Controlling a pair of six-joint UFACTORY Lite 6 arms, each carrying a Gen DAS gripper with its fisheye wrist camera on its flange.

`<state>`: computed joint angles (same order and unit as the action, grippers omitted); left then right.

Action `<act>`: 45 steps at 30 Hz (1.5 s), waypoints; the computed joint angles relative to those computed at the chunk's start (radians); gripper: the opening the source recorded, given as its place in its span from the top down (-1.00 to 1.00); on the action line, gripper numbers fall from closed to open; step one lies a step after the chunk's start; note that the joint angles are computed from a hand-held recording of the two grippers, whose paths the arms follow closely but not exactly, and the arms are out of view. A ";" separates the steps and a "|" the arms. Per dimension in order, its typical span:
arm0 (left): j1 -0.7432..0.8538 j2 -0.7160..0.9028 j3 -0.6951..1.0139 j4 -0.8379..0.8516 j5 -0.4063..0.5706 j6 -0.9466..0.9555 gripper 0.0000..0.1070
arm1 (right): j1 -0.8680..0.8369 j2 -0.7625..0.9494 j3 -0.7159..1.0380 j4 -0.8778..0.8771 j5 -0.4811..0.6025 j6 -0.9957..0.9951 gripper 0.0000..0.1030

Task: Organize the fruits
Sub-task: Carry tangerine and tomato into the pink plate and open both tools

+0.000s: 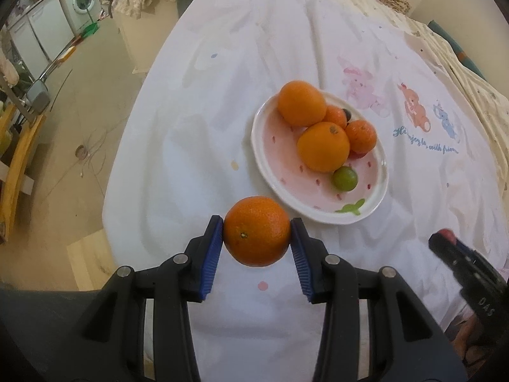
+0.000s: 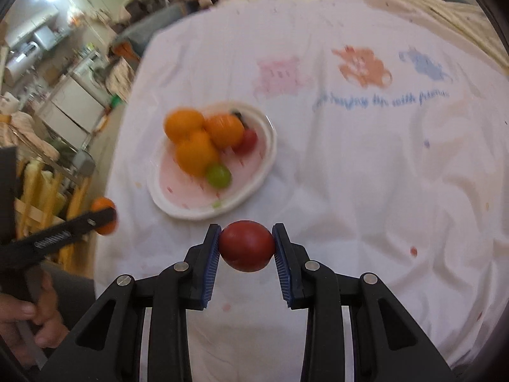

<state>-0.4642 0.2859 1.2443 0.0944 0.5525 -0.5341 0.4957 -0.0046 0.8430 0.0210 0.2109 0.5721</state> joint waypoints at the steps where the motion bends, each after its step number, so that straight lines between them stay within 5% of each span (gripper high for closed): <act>1: -0.002 0.009 0.025 -0.002 0.012 0.009 0.28 | -0.012 0.000 0.014 0.043 -0.004 -0.057 0.33; 7: -0.003 0.065 0.172 0.029 0.067 0.049 0.28 | -0.077 0.059 0.110 0.361 0.011 -0.412 0.33; 16: 0.040 0.282 0.417 -0.152 0.106 0.263 0.28 | -0.093 0.304 0.314 0.687 0.059 -0.798 0.33; 28: 0.032 0.431 0.491 -0.262 0.126 0.344 0.28 | -0.168 0.617 0.592 0.719 0.156 -0.862 0.32; 45: 0.017 0.515 0.608 -0.216 0.167 0.299 0.27 | -0.196 0.675 0.636 0.772 0.181 -0.878 0.31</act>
<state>-0.4470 0.8010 1.8523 -0.1213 0.7192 -0.2353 0.2999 0.6708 1.4792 0.7930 0.3921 -0.3061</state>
